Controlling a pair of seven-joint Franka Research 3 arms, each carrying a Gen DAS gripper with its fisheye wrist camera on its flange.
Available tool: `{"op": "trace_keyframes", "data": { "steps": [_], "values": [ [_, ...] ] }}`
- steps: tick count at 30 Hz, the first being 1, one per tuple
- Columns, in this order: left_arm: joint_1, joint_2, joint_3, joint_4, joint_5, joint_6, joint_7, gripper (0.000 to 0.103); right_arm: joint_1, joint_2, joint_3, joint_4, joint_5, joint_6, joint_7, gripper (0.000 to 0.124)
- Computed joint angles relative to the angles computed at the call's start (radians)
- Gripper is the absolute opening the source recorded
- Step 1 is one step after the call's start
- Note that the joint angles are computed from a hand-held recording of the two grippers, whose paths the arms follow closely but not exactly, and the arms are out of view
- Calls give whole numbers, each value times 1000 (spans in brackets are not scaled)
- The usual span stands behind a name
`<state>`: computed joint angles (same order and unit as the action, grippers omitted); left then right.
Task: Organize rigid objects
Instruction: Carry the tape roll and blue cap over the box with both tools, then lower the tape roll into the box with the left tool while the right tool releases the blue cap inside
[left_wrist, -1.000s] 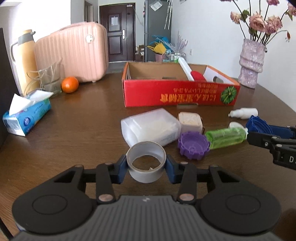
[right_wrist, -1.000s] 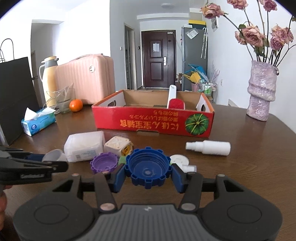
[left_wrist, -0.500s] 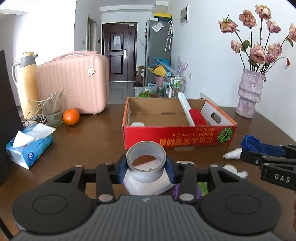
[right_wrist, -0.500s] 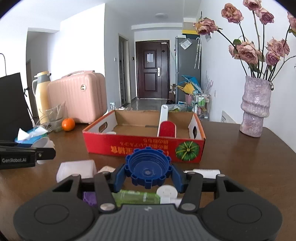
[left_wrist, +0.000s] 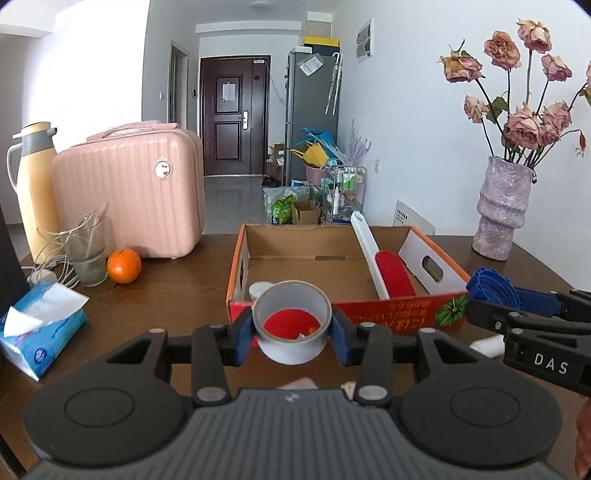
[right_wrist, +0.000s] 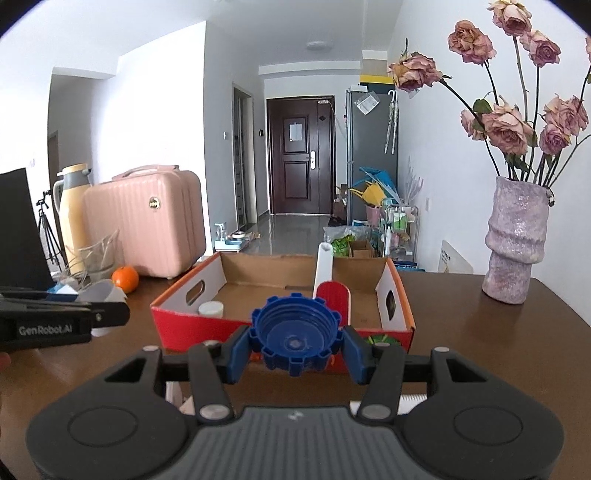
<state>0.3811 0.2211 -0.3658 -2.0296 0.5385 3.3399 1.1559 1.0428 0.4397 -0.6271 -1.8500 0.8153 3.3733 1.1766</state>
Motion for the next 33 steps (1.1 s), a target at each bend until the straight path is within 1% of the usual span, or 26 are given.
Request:
{"op": "trace_keyframes", "data": {
  "steps": [2, 4, 8, 9, 11, 12, 13, 14, 16, 19, 22, 28, 33],
  "values": [
    [-39, 23, 33, 35, -16, -6, 5, 44, -33, 19, 22, 33, -10, -5, 12, 52],
    [-64, 46, 51, 67, -34, -13, 13, 44, -58, 44, 32, 66, -24, -15, 35, 52],
    [-169, 101, 143, 148, -84, -36, 41, 44, -85, 102, 15, 133, -63, -52, 106, 52],
    [-188, 118, 158, 172, -96, -46, 49, 44, -92, 117, 11, 152, -73, -64, 125, 52],
    [-158, 152, 116, 214, -114, -70, 80, 44, -97, 155, -12, 189, -90, -86, 168, 52],
    [-155, 167, 108, 233, -125, -78, 93, 44, -102, 170, -20, 206, -99, -97, 188, 52],
    [-166, 182, 116, 258, -136, -88, 104, 44, -119, 184, -15, 227, -110, -108, 204, 52],
    [-179, 194, 126, 279, -147, -99, 113, 44, -126, 197, -18, 242, -122, -117, 221, 52],
    [-191, 228, 130, 329, -168, -116, 137, 44, -140, 232, -33, 284, -143, -141, 261, 52],
    [-223, 275, 155, 402, -195, -146, 163, 44, -177, 279, -37, 350, -176, -181, 317, 52],
    [-242, 332, 162, 490, -223, -188, 190, 44, -214, 320, -36, 412, -212, -217, 367, 52],
    [-274, 454, 171, 678, -276, -303, 254, 44, -303, 416, -28, 568, -288, -319, 470, 52],
    [-295, 544, 178, 816, -309, -379, 318, 44, -377, 485, -3, 695, -361, -403, 530, 52]
  ]
}}
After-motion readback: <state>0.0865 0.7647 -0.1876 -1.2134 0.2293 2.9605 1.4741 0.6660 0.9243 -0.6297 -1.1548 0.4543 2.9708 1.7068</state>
